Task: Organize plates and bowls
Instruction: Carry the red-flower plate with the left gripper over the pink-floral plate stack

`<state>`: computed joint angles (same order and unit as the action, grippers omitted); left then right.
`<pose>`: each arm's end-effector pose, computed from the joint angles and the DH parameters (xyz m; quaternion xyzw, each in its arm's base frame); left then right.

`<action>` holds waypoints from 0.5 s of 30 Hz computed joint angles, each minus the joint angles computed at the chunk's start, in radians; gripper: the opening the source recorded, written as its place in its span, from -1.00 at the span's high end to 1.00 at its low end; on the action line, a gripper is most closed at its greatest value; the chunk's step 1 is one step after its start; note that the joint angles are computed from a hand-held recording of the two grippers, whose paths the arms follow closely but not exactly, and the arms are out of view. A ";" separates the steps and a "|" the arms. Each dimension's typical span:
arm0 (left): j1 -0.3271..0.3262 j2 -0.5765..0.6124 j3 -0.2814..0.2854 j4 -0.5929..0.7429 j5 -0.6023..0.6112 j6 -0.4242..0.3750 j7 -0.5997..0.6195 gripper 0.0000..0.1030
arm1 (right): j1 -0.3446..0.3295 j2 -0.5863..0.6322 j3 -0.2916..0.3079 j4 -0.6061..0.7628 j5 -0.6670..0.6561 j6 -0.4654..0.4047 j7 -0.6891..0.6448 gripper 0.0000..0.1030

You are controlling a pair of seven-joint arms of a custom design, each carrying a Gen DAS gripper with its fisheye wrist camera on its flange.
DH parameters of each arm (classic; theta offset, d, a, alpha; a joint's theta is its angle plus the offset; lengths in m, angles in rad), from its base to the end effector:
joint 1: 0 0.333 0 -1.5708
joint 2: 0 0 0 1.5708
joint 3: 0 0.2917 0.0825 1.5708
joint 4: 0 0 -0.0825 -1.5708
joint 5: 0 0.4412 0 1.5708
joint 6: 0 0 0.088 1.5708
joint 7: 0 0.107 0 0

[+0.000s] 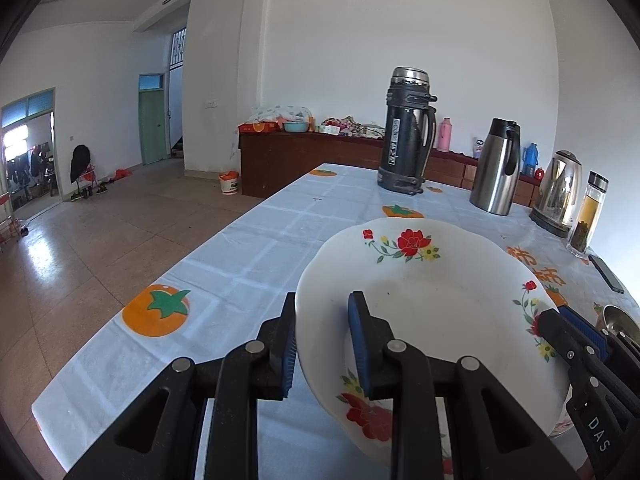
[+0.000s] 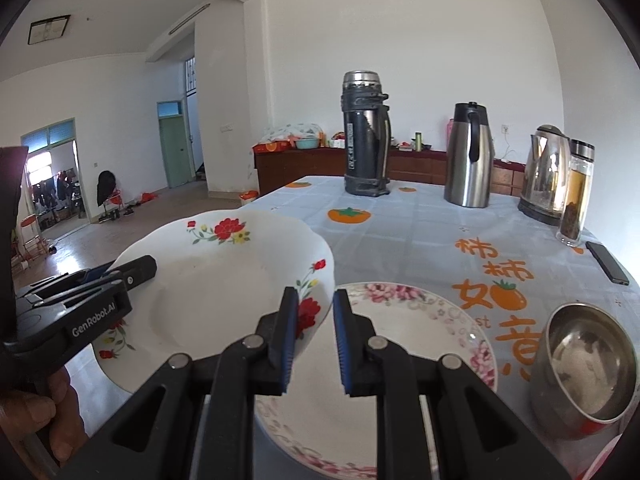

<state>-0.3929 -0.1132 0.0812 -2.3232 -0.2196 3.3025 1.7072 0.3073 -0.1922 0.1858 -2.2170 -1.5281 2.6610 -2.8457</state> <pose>0.5654 -0.1574 0.4616 -0.5399 0.6637 -0.4242 0.2967 0.4970 0.3022 0.4544 -0.5506 0.6270 -0.3856 0.3937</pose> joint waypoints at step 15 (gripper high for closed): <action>-0.114 0.021 0.059 0.028 0.029 -0.002 -0.020 0.48 | -0.037 -0.099 0.012 -0.099 0.012 -0.041 0.050 0.65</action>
